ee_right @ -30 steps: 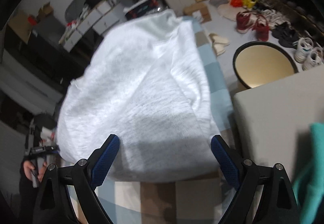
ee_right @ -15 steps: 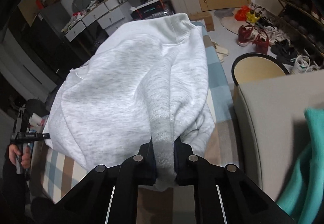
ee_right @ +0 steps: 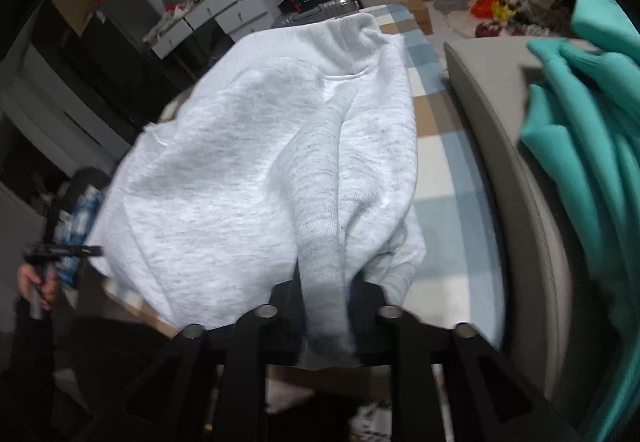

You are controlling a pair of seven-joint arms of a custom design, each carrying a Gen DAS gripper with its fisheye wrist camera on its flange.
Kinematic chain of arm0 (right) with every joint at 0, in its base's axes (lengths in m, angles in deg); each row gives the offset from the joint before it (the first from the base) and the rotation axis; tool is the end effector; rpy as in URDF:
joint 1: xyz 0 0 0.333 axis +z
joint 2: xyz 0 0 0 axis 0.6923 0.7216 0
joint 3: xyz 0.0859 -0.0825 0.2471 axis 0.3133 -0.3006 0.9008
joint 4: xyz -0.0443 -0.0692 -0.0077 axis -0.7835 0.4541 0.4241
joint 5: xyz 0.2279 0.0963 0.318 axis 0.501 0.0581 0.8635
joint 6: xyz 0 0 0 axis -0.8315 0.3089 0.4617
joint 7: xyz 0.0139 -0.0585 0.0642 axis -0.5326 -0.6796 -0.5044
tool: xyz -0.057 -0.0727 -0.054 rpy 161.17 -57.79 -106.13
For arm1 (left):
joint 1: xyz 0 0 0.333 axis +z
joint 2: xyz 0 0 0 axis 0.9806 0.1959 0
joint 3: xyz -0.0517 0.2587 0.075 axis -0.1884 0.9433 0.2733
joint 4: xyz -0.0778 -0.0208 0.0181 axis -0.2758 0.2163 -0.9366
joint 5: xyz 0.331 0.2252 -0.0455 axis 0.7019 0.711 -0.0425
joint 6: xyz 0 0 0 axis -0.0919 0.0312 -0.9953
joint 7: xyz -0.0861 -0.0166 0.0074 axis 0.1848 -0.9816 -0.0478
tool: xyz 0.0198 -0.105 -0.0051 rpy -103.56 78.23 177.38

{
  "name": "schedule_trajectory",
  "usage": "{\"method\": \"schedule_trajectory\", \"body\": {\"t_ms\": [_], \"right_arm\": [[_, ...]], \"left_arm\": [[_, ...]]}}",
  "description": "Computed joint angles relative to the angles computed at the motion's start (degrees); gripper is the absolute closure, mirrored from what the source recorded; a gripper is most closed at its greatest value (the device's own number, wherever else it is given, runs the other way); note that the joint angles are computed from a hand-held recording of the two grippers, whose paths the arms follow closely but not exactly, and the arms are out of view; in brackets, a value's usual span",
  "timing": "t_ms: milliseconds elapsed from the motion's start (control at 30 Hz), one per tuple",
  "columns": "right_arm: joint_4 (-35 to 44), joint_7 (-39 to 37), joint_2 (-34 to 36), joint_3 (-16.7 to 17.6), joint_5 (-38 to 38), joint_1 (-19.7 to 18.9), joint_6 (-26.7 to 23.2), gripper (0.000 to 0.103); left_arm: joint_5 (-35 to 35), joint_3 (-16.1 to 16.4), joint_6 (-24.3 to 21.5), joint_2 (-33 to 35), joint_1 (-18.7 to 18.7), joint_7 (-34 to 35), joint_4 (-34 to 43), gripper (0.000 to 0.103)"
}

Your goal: Fold large clothes

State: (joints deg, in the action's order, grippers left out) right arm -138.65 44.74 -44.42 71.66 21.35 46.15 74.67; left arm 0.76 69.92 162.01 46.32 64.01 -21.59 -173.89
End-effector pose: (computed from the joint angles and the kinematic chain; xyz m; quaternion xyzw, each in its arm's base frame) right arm 0.5126 -0.0100 0.5943 -0.7360 0.5992 -0.0057 0.3151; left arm 0.4118 -0.1958 0.6376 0.7455 -0.6396 0.1839 0.0366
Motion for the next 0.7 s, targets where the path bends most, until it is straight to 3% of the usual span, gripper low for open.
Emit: {"method": "schedule_trajectory", "body": {"t_ms": [67,167,233,267,333,367,467,600,700], "right_arm": [[-0.8,-0.1,-1.5,0.6,-2.0,-0.3,1.1,0.06],[-0.3,0.4,-3.3,0.2,-2.1,-0.4,2.2,0.049],[1.5,-0.7,-4.0,-0.5,-1.0,-0.1,3.6,0.036],[2.3,-1.4,-4.2,-0.7,-0.6,0.2,4.0,0.026],[6.4,-3.9,-2.8,-0.5,1.1,0.5,3.4,0.008],[10.3,-5.3,-0.5,-1.4,1.5,2.3,1.9,0.006],[21.5,-7.4,6.9,0.0,0.4,2.8,-1.1,0.004],[38.3,-7.4,19.3,3.3,-4.6,3.8,-6.7,0.004],[46.9,-16.5,26.8,6.6,-13.7,6.3,-7.7,0.004]], "left_arm": [[1.8,0.5,0.8,-2.7,-0.4,-2.2,-1.3,0.087],[4.5,-1.4,0.0,-3.2,1.0,-3.4,1.7,0.079],[5.9,-1.7,1.5,-5.9,1.0,-4.3,0.8,0.054],[6.2,-2.0,2.1,-4.7,0.8,-4.9,2.9,0.033],[5.1,-2.1,6.1,-1.2,-0.7,-3.6,7.4,0.031],[4.7,-2.5,9.7,0.3,-1.3,-3.0,8.9,0.03],[4.2,-4.1,21.1,6.0,-3.2,0.1,13.3,0.016],[1.7,-3.6,27.3,9.1,-5.5,6.2,11.6,0.016],[-3.3,-2.1,31.8,10.8,-6.0,8.2,9.1,0.016]]}}
